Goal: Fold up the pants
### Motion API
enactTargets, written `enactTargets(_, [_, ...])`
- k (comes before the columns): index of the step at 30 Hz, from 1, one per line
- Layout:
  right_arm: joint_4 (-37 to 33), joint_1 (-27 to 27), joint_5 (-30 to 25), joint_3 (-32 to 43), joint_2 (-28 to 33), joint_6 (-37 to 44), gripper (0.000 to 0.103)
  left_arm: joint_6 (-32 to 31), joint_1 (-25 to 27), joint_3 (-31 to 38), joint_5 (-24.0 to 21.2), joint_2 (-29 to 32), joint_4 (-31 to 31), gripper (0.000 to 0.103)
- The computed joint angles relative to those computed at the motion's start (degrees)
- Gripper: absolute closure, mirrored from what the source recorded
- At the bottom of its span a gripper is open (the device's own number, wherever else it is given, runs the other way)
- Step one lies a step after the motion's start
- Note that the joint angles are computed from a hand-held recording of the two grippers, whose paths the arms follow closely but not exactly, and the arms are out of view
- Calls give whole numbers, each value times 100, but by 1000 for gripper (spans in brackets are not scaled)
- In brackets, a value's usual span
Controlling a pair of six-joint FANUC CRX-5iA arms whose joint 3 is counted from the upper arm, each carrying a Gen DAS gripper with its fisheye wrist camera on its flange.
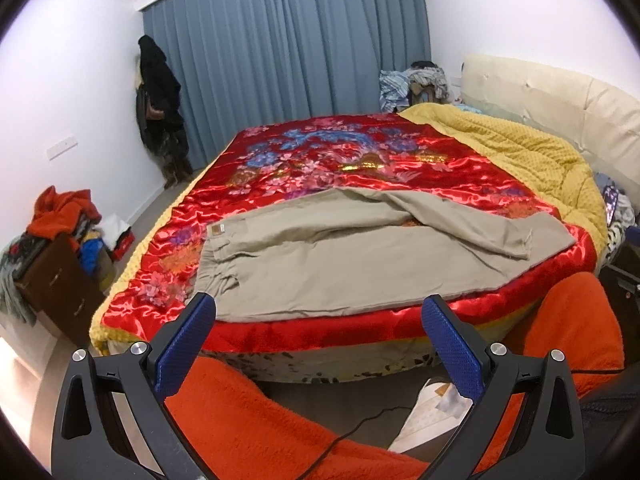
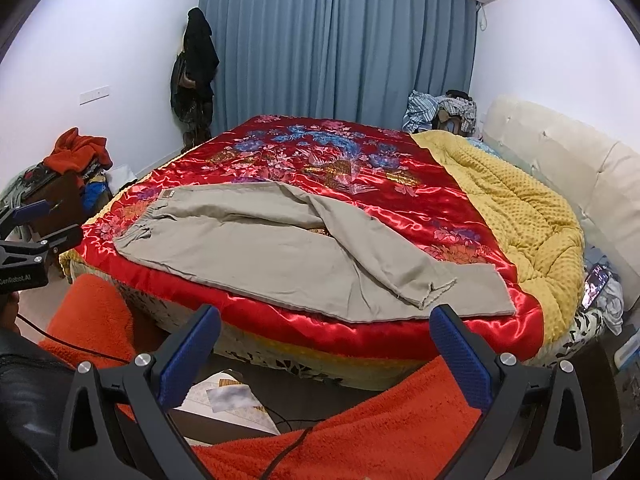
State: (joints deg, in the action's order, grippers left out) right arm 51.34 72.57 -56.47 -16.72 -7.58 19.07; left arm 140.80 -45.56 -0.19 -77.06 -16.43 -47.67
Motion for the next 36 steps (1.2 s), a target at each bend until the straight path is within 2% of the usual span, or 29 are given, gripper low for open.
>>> enactTargets(36, [-73,24,-108,50,72,119,0,-42,-37,28,-32,44,-5,0])
